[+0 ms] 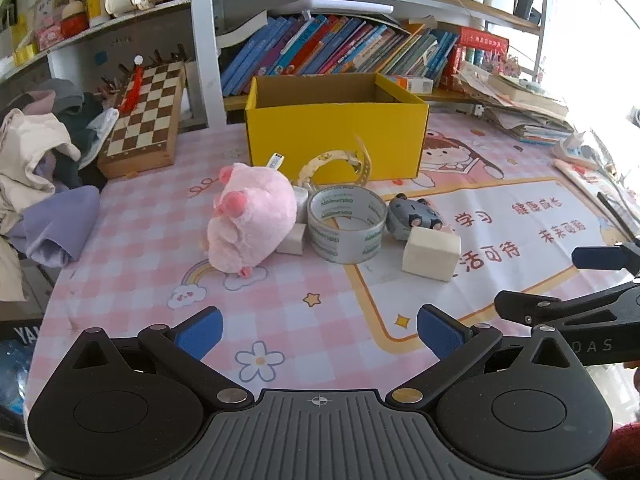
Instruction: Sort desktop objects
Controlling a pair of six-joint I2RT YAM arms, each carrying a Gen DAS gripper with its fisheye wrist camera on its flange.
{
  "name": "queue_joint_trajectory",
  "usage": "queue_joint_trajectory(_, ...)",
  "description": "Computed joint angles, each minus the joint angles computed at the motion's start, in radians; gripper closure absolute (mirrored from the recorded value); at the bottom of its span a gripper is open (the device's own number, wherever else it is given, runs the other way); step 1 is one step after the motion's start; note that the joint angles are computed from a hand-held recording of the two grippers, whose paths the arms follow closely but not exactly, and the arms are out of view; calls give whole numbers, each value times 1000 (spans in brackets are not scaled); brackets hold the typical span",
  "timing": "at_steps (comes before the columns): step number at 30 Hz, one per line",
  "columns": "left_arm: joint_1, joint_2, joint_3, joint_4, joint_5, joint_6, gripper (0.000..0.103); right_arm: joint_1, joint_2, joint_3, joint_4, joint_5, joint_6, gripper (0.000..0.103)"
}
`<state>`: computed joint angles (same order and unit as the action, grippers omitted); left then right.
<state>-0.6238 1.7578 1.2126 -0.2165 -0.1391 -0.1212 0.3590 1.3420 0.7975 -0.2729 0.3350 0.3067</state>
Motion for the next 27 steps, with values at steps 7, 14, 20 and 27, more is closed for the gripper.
queue_joint_trajectory(7,-7,10,21,-41,-12,-17,0,-1,11,6,3,-2,1,0)
queue_joint_trajectory(14,8,30,42,-62,-3,-25,0,4,10,15,-11,5,9,0)
queue_joint_trajectory(20,0,28,41,-75,-13,-27,0,1,14,10,-3,2,12,0)
queue_joint_trajectory(27,-5,22,45,-90,-16,-26,0,-2,0,0,0,-12,12,0)
